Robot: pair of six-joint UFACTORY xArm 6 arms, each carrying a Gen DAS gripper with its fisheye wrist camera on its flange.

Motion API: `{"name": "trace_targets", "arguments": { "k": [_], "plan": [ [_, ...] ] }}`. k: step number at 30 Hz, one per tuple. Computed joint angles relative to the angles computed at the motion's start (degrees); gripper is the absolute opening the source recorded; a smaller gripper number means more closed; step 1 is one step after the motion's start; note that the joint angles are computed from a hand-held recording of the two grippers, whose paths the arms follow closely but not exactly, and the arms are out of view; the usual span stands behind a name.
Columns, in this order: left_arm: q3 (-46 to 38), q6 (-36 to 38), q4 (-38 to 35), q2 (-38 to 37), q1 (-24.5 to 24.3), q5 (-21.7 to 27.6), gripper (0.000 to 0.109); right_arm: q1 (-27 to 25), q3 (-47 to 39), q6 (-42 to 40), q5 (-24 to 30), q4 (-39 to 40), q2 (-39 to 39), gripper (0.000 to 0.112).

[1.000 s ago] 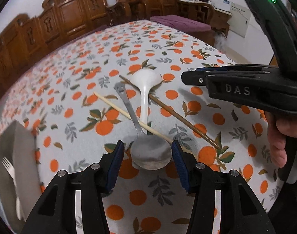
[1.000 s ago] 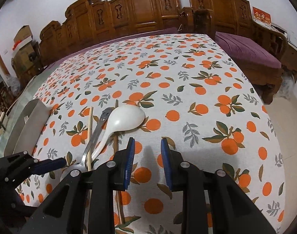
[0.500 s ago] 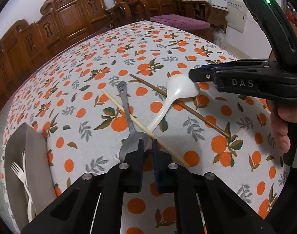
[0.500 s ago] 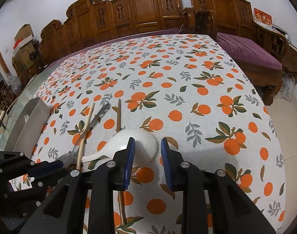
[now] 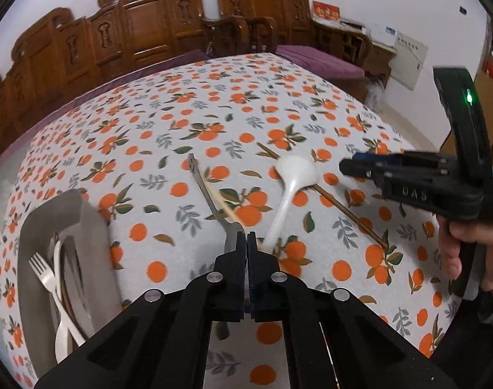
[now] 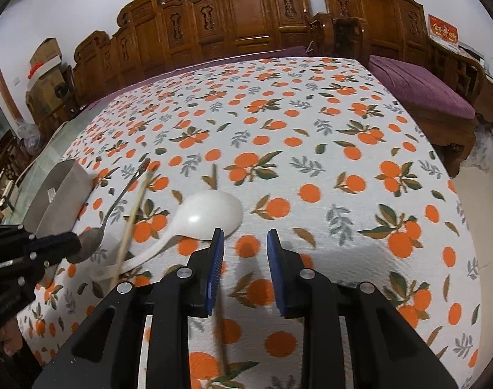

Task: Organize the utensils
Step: 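Lift the metal spoon with left while right grasps a wooden chopstick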

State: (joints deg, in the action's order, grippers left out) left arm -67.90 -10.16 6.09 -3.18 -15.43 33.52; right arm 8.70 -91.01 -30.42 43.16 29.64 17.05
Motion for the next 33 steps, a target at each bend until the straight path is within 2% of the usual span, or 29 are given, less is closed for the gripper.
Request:
{"name": "trace_targets", "arguments": {
  "k": [6, 11, 17, 23, 26, 27, 29, 33],
  "plan": [
    [1.94, 1.86, -2.57, -2.36, 1.37, -2.29, 0.000, 2.56, 1.10, -1.80, 2.32, 3.46, -1.15, 0.030],
    [3.53, 3.61, -4.42, -4.29, 1.74, -3.56, 0.000, 5.14, 2.71, -3.03, 3.26, 3.31, -2.39, 0.030],
    [5.80, 5.58, -6.88, -6.56, 1.80, -4.93, 0.000, 7.51, 4.49, -1.54, 3.45, -3.32, -2.95, 0.029],
    [6.85, 6.74, -8.33, -8.66, 2.38, -5.09, 0.000, 9.10, 6.78, -0.76, 2.85, -6.99, -4.51, 0.029],
    [7.38, 6.47, -7.64, -10.13, 2.89, -4.78, 0.000, 9.58, 6.89, -0.94, 3.39, -6.30, -4.76, 0.029],
    [7.68, 6.25, -7.32, -10.81, 3.11, -4.59, 0.000, 9.98, 7.18, -0.55, 3.05, -7.39, -4.88, 0.023],
    [7.99, 5.82, -6.64, -11.86, 3.51, -4.12, 0.000, 10.55, 8.09, 0.21, 1.77, -9.59, -5.40, 0.021],
    [8.80, 5.22, -5.54, -14.20, 4.38, -3.33, 0.000, 10.46, 8.43, 2.26, 1.34, -11.62, -5.67, 0.006]
  ]
}}
